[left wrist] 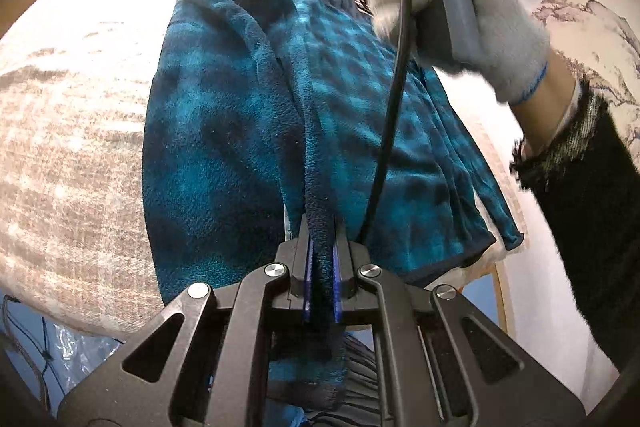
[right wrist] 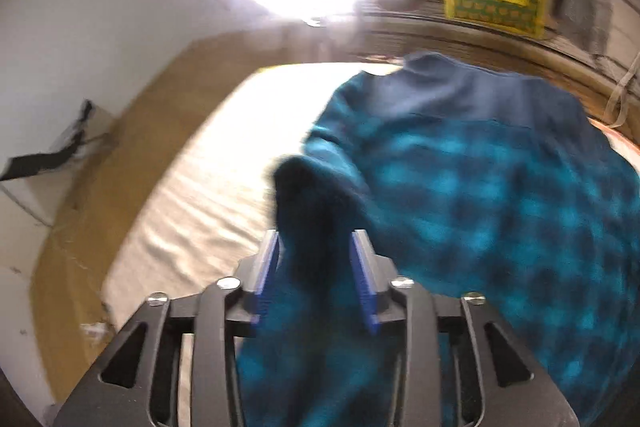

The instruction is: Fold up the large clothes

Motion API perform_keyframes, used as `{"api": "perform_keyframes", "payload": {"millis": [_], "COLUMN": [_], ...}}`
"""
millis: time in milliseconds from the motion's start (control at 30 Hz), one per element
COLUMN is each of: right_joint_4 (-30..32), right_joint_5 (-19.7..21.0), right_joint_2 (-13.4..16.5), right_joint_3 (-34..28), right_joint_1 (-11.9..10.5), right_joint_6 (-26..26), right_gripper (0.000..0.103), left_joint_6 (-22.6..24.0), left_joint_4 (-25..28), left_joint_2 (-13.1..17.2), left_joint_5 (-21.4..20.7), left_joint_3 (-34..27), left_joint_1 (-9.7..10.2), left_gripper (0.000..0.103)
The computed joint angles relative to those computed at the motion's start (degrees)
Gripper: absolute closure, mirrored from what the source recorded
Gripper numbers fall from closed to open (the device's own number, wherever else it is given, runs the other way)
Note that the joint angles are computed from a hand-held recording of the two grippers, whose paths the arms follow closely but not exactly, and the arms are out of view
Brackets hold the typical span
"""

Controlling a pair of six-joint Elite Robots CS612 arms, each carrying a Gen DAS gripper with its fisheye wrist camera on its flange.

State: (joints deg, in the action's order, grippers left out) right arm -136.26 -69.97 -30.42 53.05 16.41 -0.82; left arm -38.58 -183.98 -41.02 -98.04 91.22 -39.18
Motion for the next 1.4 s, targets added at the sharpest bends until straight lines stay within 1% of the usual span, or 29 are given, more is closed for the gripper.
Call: {"api": "perform_keyframes", "payload": {"millis": [67, 100, 167, 233, 300, 333, 367, 400, 433, 500, 567, 633, 700, 733, 800, 833, 867, 900, 967, 1000, 1067, 1100, 1133, 1167, 1200, 1233, 1300, 1367, 1400], "right_joint_4": [5.67, 7.89, 11.48, 14.21, 15.11, 15.37, 14.92, 14.41, 12.69, 6.50, 0.56, -4.75, -7.53, -7.39, -3.17, -0.56, 1.43, 1.85, -1.45, -2.25, -1.78, -1.56, -1.80, -2.26, -2.85, -3.21, -4.75, -5.78, -6.27], "right_joint_5": [3.12, 2.61, 0.01, 0.20, -1.25, -1.88, -1.57, -0.41, 2.10, 6.37, 11.15, 13.70, 15.84, 15.66, 10.32, 8.72, 8.45, 9.34, 11.99, 13.33, 14.03, 14.10, 14.51, 15.39, 16.06, 16.37, 17.86, 19.08, 19.63], "right_joint_2": [2.90, 4.61, 8.16, 11.32, 13.44, 13.82, 13.88, 13.55, 12.89, 10.53, 9.26, 8.35, 8.63, 8.71, 8.61, 8.56, 8.69, 8.56, 7.63, 6.77, 5.31, 4.63, 3.55, 1.91, 0.21, -0.90, -4.61, -8.17, -9.87], "right_joint_3": [-5.08, -8.02, -14.16, -19.55, -23.08, -23.86, -23.83, -23.13, -21.80, -17.04, -14.00, -10.90, -8.95, -8.42, -7.96, -8.00, -8.26, -7.77, -5.53, -4.32, -2.91, -2.38, -1.12, 0.97, 3.14, 4.32, 9.29, 14.14, 16.55], "right_joint_1": [0.08, 0.42, 1.15, 1.11, 0.78, 0.74, 0.43, 0.06, -0.68, -2.00, -3.68, -5.33, -6.97, -7.31, -7.22, -7.09, -7.11, -7.28, -7.69, -7.84, -8.01, -8.06, -8.14, -8.27, -8.40, -8.40, -8.72, -9.05, -9.26], "right_joint_6": [0.27, 0.61, 3.23, 6.58, 9.04, 10.14, 11.54, 12.54, 13.75, 13.86, 15.91, 20.38, 26.09, 27.10, 25.48, 24.71, 24.69, 25.52, 26.96, 26.62, 24.54, 23.14, 21.64, 20.00, 18.54, 17.68, 14.95, 12.31, 10.83], "right_gripper": [0.057, 0.057, 0.057, 0.057, 0.057, 0.060, 0.084, 0.098, 0.099, 0.099, 0.099, 0.099, 0.099, 0.099, 0.099, 0.095, 0.095, 0.095, 0.095, 0.094, 0.077, 0.076, 0.076, 0.076, 0.076, 0.076, 0.076, 0.076, 0.076], "left_joint_6": [0.25, 0.29, 0.48, 0.57, 0.85, 0.97, 1.13, 1.14, 1.17, 1.13, 1.88, 2.70, 3.89, 4.36, 4.75, 4.73, 4.66, 4.52, 4.09, 4.06, 3.95, 3.53, 3.11, 2.86, 3.11, 3.73, 5.65, 6.41, 6.39], "left_joint_4": [0.22, 0.35, 0.56, 0.42, 0.42, 0.40, 0.44, 0.36, 0.30, 0.12, 0.38, 0.77, 1.82, 2.32, 3.83, 4.47, 4.91, 5.22, 4.28, 3.80, 1.75, 0.50, -0.75, -2.26, -2.91, -3.48, -5.16, -6.90, -7.64], "left_joint_2": [0.04, -0.09, -0.08, 0.12, 0.33, 0.37, 0.31, 0.29, 0.21, -0.06, -0.45, -0.67, -0.66, -0.56, -0.19, 0.08, 0.29, 0.40, 0.54, 0.42, -0.19, -0.52, -0.82, -1.22, -1.64, -2.32, -4.07, -5.58, -6.41], "left_joint_5": [0.40, 0.62, 0.76, 0.71, 0.94, 1.11, 1.26, 1.43, 1.56, 1.94, 2.89, 3.26, 3.89, 4.19, 4.16, 3.49, 3.09, 2.45, 1.25, 0.56, -1.12, -2.02, -3.27, -5.73, -6.61, -6.72, -6.36, -5.50, -4.54], "left_joint_3": [-0.05, -0.05, -0.16, -0.20, -0.32, -0.29, -0.22, -0.15, 0.01, 0.39, 0.73, 0.74, 0.42, 0.23, -0.44, -0.84, -1.13, -1.30, -1.20, -0.92, 0.37, 1.12, 1.81, 2.68, 3.31, 4.20, 6.50, 8.81, 10.07], "left_joint_1": [-0.26, -0.43, -0.42, -0.45, -0.58, -0.70, -0.75, -0.87, -0.92, -1.06, -1.41, -1.71, -2.05, -2.22, -2.40, -2.37, -2.35, -2.31, -2.25, -2.21, -2.00, -1.86, -1.73, -1.50, -1.48, -1.56, -1.73, -1.78, -1.73], "left_gripper": [0.098, 0.098, 0.098, 0.098, 0.098, 0.098, 0.098, 0.098, 0.098, 0.098, 0.098, 0.098, 0.098, 0.098, 0.098, 0.098, 0.098, 0.098, 0.097, 0.094, 0.087, 0.083, 0.083, 0.083, 0.083, 0.083, 0.083, 0.083, 0.080]}}
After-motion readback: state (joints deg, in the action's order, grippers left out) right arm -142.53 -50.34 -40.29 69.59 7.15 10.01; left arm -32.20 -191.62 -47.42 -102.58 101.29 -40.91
